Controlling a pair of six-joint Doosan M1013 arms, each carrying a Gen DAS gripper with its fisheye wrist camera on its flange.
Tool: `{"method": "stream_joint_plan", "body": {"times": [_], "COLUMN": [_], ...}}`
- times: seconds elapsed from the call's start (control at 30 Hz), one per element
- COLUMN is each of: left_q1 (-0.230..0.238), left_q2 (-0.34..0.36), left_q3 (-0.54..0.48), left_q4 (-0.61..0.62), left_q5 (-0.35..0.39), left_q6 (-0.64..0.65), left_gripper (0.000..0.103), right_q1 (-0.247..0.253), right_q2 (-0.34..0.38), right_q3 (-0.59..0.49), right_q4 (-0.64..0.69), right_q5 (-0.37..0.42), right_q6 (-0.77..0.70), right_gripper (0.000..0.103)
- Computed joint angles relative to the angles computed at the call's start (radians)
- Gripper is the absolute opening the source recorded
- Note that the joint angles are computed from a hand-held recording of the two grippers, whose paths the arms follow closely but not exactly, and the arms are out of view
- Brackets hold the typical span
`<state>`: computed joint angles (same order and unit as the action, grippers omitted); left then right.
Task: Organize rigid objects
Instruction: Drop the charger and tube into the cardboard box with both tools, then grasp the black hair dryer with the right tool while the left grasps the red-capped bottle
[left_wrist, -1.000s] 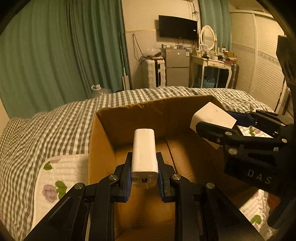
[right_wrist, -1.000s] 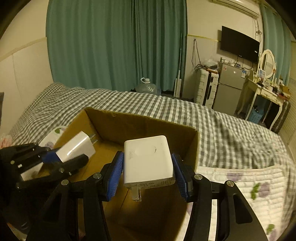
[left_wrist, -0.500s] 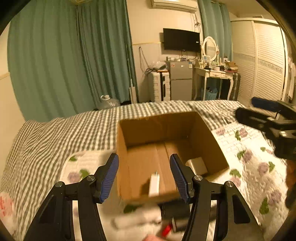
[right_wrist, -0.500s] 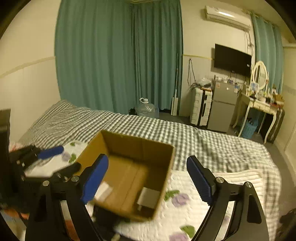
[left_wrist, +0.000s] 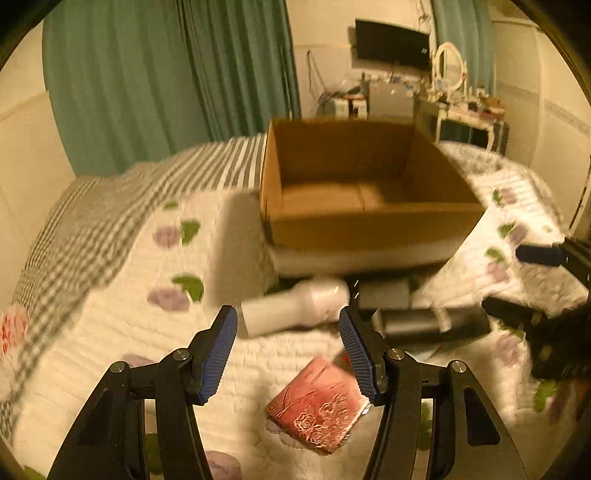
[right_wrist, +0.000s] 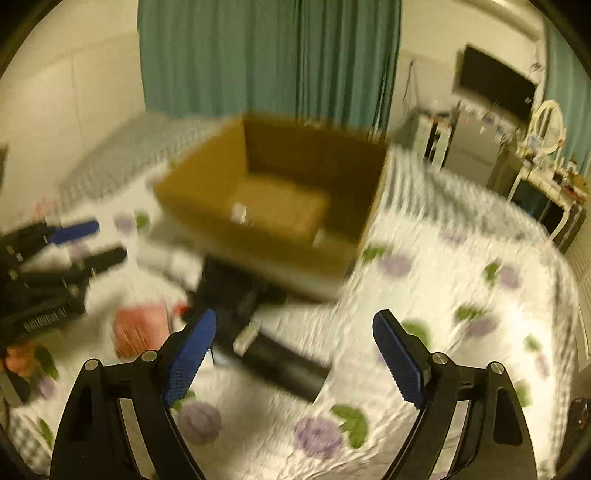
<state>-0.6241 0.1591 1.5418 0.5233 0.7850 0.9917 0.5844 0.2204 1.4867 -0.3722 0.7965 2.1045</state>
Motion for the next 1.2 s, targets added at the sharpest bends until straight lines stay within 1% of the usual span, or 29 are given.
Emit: {"method": "stream_joint_plan", "body": {"times": [0.1,0.17,0.33,0.4,0.43,0.47,0.5,0.53,0.6,0.7,0.8,0.87,0.9,0.93,0.97,1.0,1.07,1.17,1.2], "left_q1": [0.011,0.015,0.029,0.031,0.033,0.034,0.035,0.036,0.033,0.021,0.007,0.0,-0.006,-0.014,-0.02,-0.028,-0.037,-0.039,-0.037], "left_q2": [0.018,0.028,0.026,0.027,0.026,0.026,0.023,0.023,0.022,0.017,0.008,0.007,0.006,0.008,0.011,0.02,0.043,0.082,0.089], "left_q3": [0.009,0.004,0.01,0.008,0.008,0.008,0.011,0.01,0.009,0.01,0.009,0.004,0.002,0.0,-0.004,-0.011,-0.029,-0.059,-0.062], "left_q4": [-0.03,-0.037,-0.082,-0.092,-0.097,-0.102,-0.106,-0.111,-0.11,-0.105,-0.131,-0.161,-0.177,-0.187,-0.194,-0.2,-0.219,-0.266,-0.277], "left_q5": [0.01,0.026,0.004,0.009,0.012,0.012,0.011,0.009,0.013,0.018,0.015,0.015,0.016,0.016,0.017,0.025,0.054,0.102,0.104], "left_q6": [0.006,0.014,0.032,0.036,0.036,0.035,0.033,0.033,0.033,0.039,0.05,0.062,0.073,0.084,0.095,0.106,0.121,0.13,0.126], "left_gripper": [0.06,0.06,0.06,0.06,0.06,0.06,0.06,0.06,0.06,0.06,0.06,0.06,0.06,0.06,0.06,0.06,0.06,0.06,0.06], "right_q1": [0.006,0.006,-0.004,-0.007,-0.011,-0.01,-0.008,-0.005,0.003,0.004,0.0,-0.004,-0.008,-0.003,-0.002,-0.009,-0.026,-0.035,-0.043], "right_q2": [0.042,0.065,0.111,0.127,0.13,0.129,0.125,0.12,0.102,0.069,0.028,0.009,-0.006,-0.007,-0.018,-0.032,-0.049,-0.042,-0.031], "right_q3": [-0.011,-0.024,-0.059,-0.072,-0.074,-0.073,-0.069,-0.065,-0.049,-0.023,0.006,0.012,0.017,0.009,0.009,0.013,0.011,0.002,0.001], "right_q4": [0.038,0.067,0.136,0.153,0.175,0.171,0.16,0.155,0.13,0.11,0.087,0.085,0.085,0.071,0.047,0.057,0.088,0.098,0.133], "right_q5": [0.057,0.08,0.101,0.102,0.095,0.087,0.079,0.075,0.07,0.051,0.022,0.02,0.02,0.031,0.036,0.022,0.023,0.047,0.052], "right_q6": [-0.077,-0.13,-0.215,-0.228,-0.235,-0.226,-0.215,-0.215,-0.199,-0.14,-0.077,-0.051,-0.036,-0.021,0.0,0.006,-0.001,-0.014,-0.032], "right_gripper": [0.087,0.086,0.084,0.075,0.072,0.066,0.061,0.057,0.043,0.033,0.027,0.025,0.021,0.02,0.019,0.019,0.019,0.019,0.019]}}
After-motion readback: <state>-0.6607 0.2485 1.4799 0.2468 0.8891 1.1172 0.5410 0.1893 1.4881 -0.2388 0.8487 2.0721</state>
